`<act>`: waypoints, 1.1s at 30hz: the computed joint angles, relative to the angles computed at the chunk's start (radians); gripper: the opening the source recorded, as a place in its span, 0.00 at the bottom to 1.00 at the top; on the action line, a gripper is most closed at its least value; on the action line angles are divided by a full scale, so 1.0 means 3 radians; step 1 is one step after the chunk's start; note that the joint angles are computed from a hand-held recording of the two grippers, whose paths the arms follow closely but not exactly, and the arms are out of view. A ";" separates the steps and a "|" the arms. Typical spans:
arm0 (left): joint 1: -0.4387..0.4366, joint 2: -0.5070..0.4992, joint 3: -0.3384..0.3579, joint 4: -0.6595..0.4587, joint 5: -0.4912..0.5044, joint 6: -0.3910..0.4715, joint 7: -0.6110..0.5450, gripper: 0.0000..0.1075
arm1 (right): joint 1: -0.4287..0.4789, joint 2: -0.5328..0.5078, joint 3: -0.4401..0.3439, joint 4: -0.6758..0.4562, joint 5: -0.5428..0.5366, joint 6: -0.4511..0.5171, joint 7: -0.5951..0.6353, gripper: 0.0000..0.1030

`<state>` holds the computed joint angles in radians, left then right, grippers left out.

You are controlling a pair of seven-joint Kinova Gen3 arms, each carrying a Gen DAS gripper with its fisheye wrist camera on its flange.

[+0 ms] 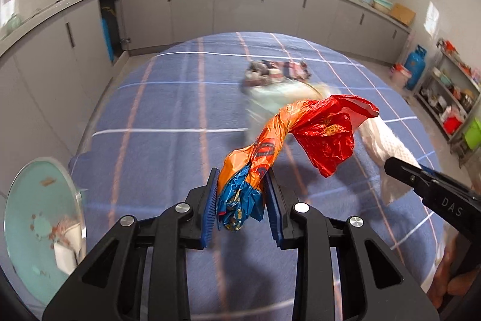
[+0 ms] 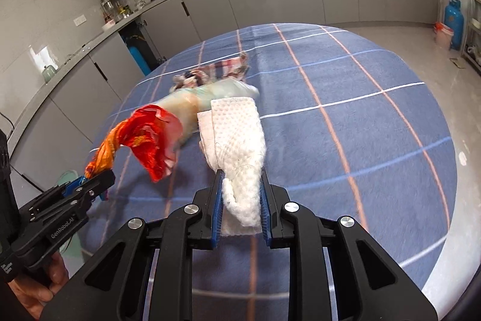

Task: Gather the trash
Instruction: 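Grasp the orange-blue wrapper with the left tool while the right tool grasps the white cloth, then carry wrapper and cloth over the teal bin and open both tools to drop them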

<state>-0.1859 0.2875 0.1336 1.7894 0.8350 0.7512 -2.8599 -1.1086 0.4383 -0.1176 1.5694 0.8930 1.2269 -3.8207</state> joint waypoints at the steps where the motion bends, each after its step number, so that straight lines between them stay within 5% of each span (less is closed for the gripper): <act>1: -0.0063 -0.0024 -0.0017 0.0022 0.0053 0.0008 -0.0044 0.28 | -0.0015 0.0032 -0.0001 -0.0058 0.0003 0.0041 0.0027 0.21; 10: -0.0332 -0.0177 -0.0244 0.0196 0.0316 -0.0123 -0.0196 0.28 | -0.0115 0.0323 0.0089 -0.0604 0.0045 0.0026 0.0431 0.21; 33: -0.0879 0.0106 -0.0335 -0.0133 0.0071 -0.0410 0.0310 0.28 | -0.0173 0.1215 0.0633 -0.2317 -0.0567 -0.0412 0.2148 0.21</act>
<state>-0.4494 0.3192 0.0331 1.7494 0.8562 0.6283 -2.7670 -1.1604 0.8028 0.0723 0.8743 0.7229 1.1033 -3.1762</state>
